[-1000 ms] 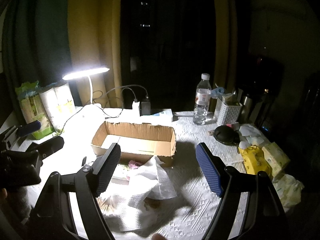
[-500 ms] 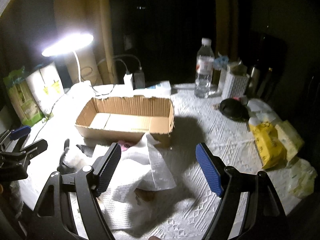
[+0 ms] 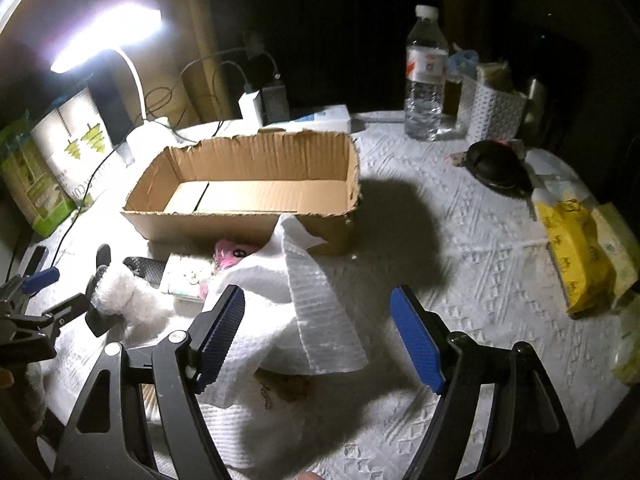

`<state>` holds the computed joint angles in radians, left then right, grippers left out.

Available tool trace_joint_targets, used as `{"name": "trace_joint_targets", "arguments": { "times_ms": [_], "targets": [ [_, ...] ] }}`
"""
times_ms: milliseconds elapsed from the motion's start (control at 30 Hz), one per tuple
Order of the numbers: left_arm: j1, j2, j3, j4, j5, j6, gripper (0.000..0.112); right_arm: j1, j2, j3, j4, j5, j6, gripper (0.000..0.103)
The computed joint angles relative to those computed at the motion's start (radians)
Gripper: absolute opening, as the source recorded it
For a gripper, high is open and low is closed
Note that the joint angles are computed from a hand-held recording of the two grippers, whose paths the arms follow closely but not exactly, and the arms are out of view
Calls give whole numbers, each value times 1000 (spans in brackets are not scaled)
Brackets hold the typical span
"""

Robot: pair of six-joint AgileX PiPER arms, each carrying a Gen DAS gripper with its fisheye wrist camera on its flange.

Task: Organize soft objects
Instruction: 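Grasp the grey dotted gloves with the left tool while the right tool grasps the white paper towel, then carry gloves and towel into the box and open both tools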

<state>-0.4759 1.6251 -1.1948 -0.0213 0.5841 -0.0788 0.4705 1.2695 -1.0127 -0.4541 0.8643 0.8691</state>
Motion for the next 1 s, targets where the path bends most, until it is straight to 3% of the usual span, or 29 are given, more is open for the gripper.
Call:
{"name": "trace_joint_targets", "arguments": {
  "times_ms": [167, 267, 333, 500, 633, 667, 733, 800, 833, 1000],
  "targets": [
    [-2, 49, -11, 17, 12, 7, 101, -44, 34, 3, 124, -82, -111, 79],
    [0, 81, -33, -5, 10, 38, 84, -43, 68, -2, 140, -93, -121, 79],
    [1, 101, -46, -30, 14, 68, 78, -56, 81, 5, 179, -116, -148, 79],
    [21, 110, -45, -167, 20, 204, 53, -55, 105, 11, 226, -148, -177, 59],
    [33, 88, -24, -275, 19, 313, 30, -25, 134, 11, 183, -131, -146, 51],
    [35, 82, -18, -290, 16, 327, 25, -26, 135, 19, 188, -141, -149, 40],
    [38, 60, 5, -320, -1, 360, 23, -26, 124, 32, 187, -153, -142, 34],
    [44, 36, 24, -355, -10, 397, 22, -10, 97, 37, 146, -152, -106, 20],
    [51, 22, 35, -393, -13, 433, 21, -4, 82, 42, 127, -152, -90, 17],
    [61, -32, 46, -379, -15, 413, 19, 13, 13, 39, 47, -138, -15, 16]
  ]
}}
